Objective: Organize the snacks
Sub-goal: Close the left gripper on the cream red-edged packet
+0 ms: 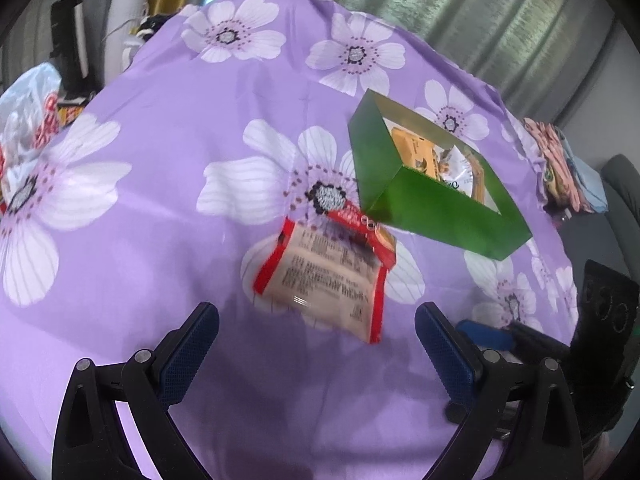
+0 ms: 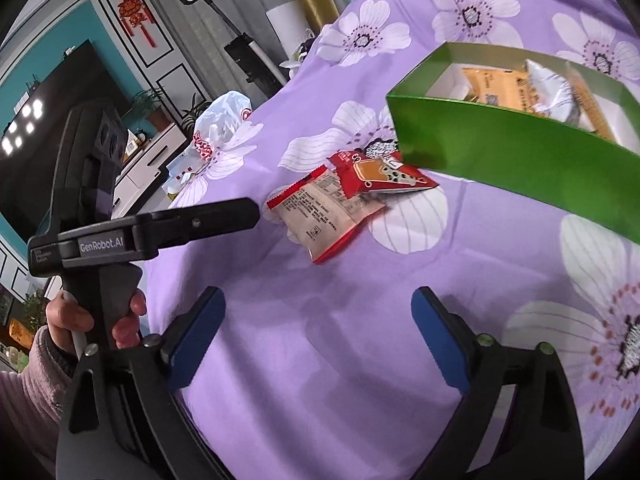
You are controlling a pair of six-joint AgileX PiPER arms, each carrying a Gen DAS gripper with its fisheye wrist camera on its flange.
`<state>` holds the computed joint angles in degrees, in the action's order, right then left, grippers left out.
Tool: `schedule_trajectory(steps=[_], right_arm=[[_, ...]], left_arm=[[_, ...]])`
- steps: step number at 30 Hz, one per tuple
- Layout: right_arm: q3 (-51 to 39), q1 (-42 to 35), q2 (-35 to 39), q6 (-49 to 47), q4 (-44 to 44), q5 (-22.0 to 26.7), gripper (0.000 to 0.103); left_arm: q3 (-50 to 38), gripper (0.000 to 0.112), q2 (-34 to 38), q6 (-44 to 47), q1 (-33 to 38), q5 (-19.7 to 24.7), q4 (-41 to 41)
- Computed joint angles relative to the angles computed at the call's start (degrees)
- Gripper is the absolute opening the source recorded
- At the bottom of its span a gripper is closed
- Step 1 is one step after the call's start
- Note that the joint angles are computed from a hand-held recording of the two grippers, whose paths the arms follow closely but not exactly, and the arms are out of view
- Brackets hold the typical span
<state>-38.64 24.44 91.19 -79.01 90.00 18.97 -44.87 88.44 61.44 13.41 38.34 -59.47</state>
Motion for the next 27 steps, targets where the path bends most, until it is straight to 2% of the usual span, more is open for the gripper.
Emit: schedule_trajectory(steps=[8,12,16,22,24,27], right_arm=[[-4.2,0.6,6.2,-2.8,3.0,1.6,0.078],[-6.7,0.4,8.8,-0.9,1.8,1.7,0.074],[-9.2,0.4,10.8,1.1,0.2,1.9,0.07],[-12.9,0.6,13.4,7.9,-5.1,1.3,0.065],[-13.3,0.5,13.9,7.8,-4.6,1.3,0.062],[-14.0,0.7,14.7,7.3,-4.1,1.4,0.053]], left_arm=[[-7.1,0.098,6.9,-0.8,-2.1,0.8,2.7],[-9.1,0.097,9.6,-2.2,-2.8,0.7,4.0],[-10.2,0.094,11.6,-1.4,-2.1,2.7,3.2],[-11.5,0.081,13.2,-2.4,-1.9,4.1,4.0],[-11.4,0.071,13.3,-2.0,-1.8,4.7,3.8],[-10.5,0.063,12.6,-1.7,-2.8,3.4,4.3]])
